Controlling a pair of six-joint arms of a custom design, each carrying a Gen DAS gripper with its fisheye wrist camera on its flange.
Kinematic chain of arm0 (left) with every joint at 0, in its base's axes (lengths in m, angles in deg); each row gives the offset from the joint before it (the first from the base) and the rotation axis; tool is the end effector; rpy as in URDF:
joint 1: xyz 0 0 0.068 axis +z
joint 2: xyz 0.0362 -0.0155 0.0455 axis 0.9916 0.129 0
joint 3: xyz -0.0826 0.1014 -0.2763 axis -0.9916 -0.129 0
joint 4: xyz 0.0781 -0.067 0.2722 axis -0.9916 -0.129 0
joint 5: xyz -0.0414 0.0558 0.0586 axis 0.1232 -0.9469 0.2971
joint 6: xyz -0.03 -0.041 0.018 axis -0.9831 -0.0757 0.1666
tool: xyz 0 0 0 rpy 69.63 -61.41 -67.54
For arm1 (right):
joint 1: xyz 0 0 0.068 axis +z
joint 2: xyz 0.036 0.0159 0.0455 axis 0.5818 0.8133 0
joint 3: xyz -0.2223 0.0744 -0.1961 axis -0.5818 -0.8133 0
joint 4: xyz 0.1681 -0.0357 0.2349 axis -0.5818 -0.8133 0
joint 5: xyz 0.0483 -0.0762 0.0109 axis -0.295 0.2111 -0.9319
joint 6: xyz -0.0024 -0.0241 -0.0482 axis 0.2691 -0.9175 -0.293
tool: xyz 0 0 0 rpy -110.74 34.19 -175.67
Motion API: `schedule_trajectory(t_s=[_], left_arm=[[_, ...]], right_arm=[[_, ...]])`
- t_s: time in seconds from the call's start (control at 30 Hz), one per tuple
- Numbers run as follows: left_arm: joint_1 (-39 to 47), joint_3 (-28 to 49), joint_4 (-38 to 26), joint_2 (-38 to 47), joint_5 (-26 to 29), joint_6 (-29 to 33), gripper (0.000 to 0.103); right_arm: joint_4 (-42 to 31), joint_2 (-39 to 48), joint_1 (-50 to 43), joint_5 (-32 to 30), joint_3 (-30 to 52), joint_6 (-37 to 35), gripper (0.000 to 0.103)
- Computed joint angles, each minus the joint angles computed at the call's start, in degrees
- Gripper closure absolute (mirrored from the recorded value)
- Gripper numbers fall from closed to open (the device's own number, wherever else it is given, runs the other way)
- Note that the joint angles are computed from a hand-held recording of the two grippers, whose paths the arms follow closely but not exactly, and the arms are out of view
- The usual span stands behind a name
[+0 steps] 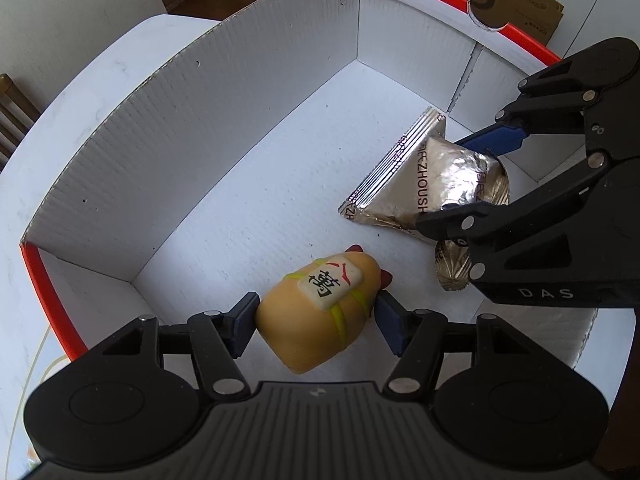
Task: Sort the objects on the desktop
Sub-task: 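Open both tools to drop the egg toy and foil packet in the box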
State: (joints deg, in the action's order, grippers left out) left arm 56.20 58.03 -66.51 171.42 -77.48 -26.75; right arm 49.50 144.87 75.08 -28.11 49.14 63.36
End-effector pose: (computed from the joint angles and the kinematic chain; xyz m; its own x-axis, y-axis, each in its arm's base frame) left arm 0.3048 -0.1529 0.1205 -0.6643 0.6863 -0.2962 0.7051 0.7069 0.0565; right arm 0.2734 0.2189 0.1218 -0.8828 -0.2412 -0.4030 -0.2744 0.9613 0.0258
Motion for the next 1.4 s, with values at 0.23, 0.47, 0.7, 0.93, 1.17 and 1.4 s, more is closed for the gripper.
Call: schedule_trajectory(t_s=[0.23, 0.47, 0.7, 0.93, 1.17, 1.4], left_arm=[[1.69, -3.66, 1.81, -4.67, 2.19, -0.48, 0.037], [1.53, -5.55, 3.89, -9.08, 4.9, -2.31, 0.036], [2.93, -11.01, 5.64, -18.15, 8.53, -3.32, 0.036], [7.32, -16.24, 3.45, -30.49, 12.21, -3.12, 0.036], [15.92, -20.22, -2.77, -42.76, 18.23, 0.69, 0.036], [32.68, -21.23, -13.69, -53.48, 28.79, 13.96, 0.036]], right_arm=[[1.16, -2.33, -0.53, 0.62, -1.66, 0.3, 0.042], [1.75, -8.64, 0.85, 1.74, -4.99, 2.53, 0.042], [1.37, -15.8, 3.47, 2.76, -7.58, 5.12, 0.041], [-0.65, -21.93, 9.18, 6.99, -7.45, 8.75, 0.041], [-1.98, -23.05, 16.1, 13.0, -5.42, 13.47, 0.041], [-2.77, -21.02, 24.19, 19.51, -2.16, 21.6, 0.041]])
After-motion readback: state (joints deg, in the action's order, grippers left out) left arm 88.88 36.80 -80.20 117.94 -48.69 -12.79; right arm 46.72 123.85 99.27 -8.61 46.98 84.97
